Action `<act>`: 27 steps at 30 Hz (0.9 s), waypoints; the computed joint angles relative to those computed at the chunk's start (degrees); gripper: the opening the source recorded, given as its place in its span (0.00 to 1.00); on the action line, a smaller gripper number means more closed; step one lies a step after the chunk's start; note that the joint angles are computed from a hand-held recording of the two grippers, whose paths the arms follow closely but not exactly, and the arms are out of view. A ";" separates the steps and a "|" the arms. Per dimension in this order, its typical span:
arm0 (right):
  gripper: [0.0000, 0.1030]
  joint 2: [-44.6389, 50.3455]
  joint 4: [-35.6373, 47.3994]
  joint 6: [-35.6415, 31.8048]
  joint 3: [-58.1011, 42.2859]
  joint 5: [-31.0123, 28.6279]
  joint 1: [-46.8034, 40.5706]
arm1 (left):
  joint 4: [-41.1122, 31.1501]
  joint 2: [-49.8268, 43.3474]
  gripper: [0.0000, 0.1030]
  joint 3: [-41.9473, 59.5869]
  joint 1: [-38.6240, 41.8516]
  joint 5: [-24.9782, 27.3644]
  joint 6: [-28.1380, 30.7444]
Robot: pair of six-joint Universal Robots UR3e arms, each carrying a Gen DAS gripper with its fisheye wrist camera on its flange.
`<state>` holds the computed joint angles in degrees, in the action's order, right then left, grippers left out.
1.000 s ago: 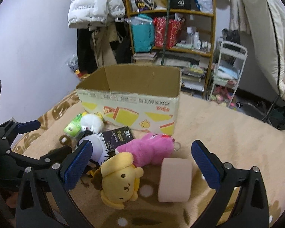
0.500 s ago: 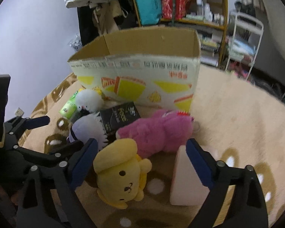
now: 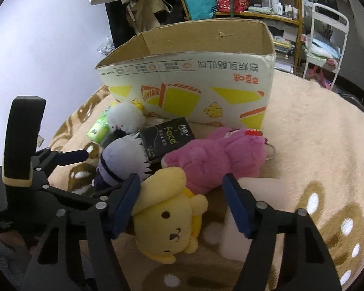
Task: Organize soft objects
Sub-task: 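Lower the left tool onto the purple-haired doll while the right tool approaches the yellow dog plush, then close the left tool on the doll while the right tool grasps the yellow dog plush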
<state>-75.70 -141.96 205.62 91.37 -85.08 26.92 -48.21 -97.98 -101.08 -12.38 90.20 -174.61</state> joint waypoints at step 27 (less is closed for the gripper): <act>0.57 1.50 1.87 5.97 -0.81 1.70 0.31 | -3.15 -2.08 0.65 0.39 1.57 -3.11 -2.49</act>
<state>-74.21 -140.09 211.59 90.56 -83.38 27.23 -51.36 -100.06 -100.70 -10.81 87.09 -177.10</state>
